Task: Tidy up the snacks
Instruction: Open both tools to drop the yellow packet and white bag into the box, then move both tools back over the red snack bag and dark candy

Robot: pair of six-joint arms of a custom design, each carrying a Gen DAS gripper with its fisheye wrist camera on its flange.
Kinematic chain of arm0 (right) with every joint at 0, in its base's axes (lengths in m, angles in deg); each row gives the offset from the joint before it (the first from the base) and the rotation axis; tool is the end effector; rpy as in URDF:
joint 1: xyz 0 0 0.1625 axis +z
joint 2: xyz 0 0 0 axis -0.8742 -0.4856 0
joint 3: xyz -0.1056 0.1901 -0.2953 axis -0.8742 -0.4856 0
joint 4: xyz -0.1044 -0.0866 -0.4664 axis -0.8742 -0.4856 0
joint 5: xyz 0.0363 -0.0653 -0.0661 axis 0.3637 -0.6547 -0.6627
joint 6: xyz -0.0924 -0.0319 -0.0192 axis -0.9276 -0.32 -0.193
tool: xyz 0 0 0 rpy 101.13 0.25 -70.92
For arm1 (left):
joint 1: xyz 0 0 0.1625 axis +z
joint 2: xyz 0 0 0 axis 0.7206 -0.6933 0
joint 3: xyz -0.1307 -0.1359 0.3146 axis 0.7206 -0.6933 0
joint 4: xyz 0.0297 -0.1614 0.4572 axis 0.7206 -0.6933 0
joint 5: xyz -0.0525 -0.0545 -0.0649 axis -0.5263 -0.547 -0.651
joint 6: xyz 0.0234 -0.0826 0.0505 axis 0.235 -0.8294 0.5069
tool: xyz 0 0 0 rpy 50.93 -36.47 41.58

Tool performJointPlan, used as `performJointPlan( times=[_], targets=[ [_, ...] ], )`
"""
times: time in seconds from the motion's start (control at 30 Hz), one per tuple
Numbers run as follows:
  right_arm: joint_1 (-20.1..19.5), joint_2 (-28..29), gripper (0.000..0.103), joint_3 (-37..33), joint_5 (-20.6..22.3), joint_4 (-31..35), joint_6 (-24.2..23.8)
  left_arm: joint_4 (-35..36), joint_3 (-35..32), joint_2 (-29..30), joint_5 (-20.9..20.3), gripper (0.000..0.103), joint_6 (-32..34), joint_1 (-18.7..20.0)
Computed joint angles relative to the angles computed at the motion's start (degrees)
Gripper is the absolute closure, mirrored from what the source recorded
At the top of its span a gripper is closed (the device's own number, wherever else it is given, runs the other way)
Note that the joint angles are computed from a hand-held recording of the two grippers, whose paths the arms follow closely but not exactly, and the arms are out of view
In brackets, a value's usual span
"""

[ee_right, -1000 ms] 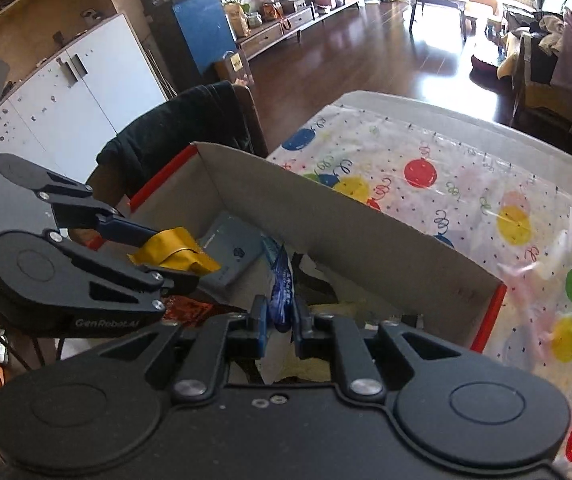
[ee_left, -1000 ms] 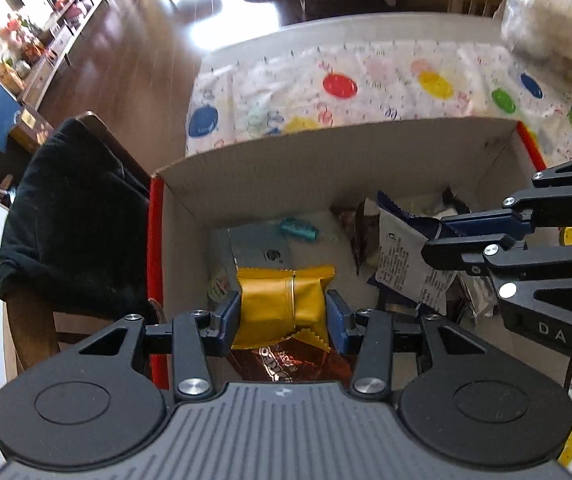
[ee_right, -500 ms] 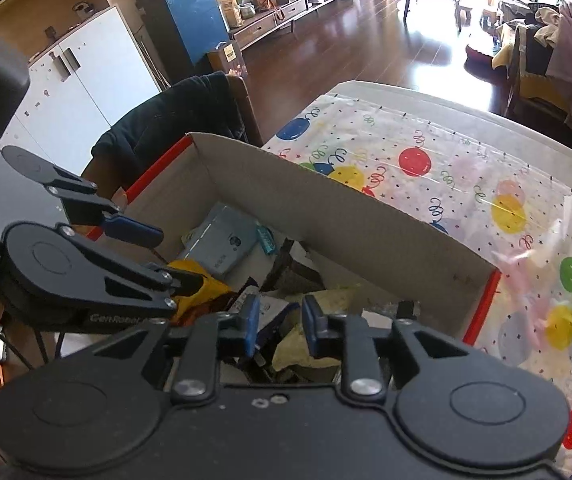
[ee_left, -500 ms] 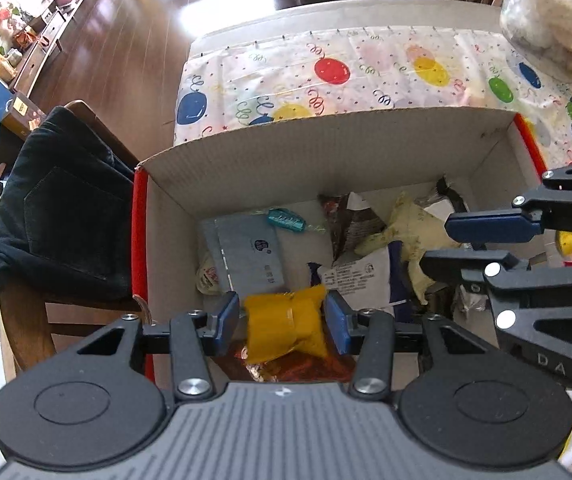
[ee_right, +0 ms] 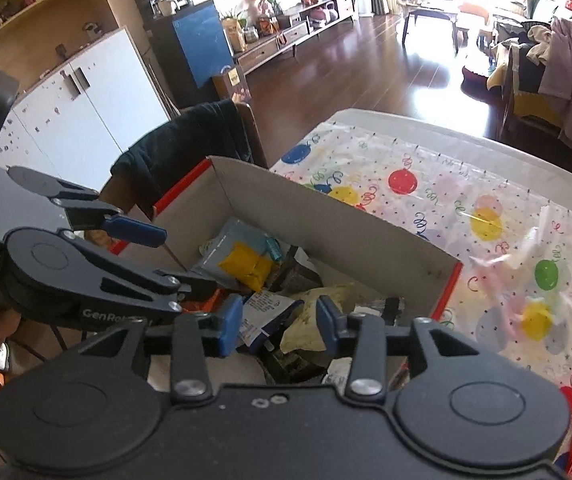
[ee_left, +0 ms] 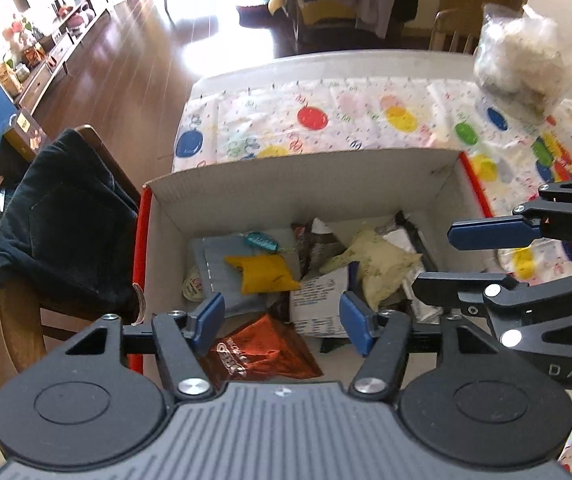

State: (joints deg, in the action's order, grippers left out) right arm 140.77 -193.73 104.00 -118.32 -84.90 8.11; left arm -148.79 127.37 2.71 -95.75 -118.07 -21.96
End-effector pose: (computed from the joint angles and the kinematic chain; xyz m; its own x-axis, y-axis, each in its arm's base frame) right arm 0.0514 -0.3370 0.3511 -0.8096 -0.2715 0.5203 -0.4859 0.8074 -0.3346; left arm -0.4269 -0.4018 -0.0116 -0.5755 0.4798 -0.6623 0.6343 0.7730 0.0088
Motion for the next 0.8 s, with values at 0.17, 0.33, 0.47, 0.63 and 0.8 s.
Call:
performJointPlan(
  times=[0.17, 0.33, 0.47, 0.63, 0.8],
  targets=[
    [-0.65, -5.33, 0.055, 0.68, 1.77, 3.78, -1.69, -2.06, 1.93, -1.7, 0.12, 0.039, -1.86, -2.34],
    [-2.21, -11.75, 0.046, 1.21, 4.26, 8.07, -3.69, -3.98, 3.35, -2.62, 1.26, 0.037, -2.86, -5.53],
    [-4.91, -17.81, 0.041, 1.34, 6.9, 12.44, -5.89, -6.49, 4.2, -2.66, 1.65, 0.036, -3.52, -8.06],
    [-11.64, -26.17, 0.034, 0.88, 12.42, 18.27, -10.48, -11.38, 4.95, -1.67, 2.59, 0.03, -3.71, -11.22],
    [-23.09, -34.22, 0.025, -0.46, 21.07, 24.93, -17.64, -16.02, 4.15, 1.24, 3.04, 0.029, -3.39, -13.99]
  ],
)
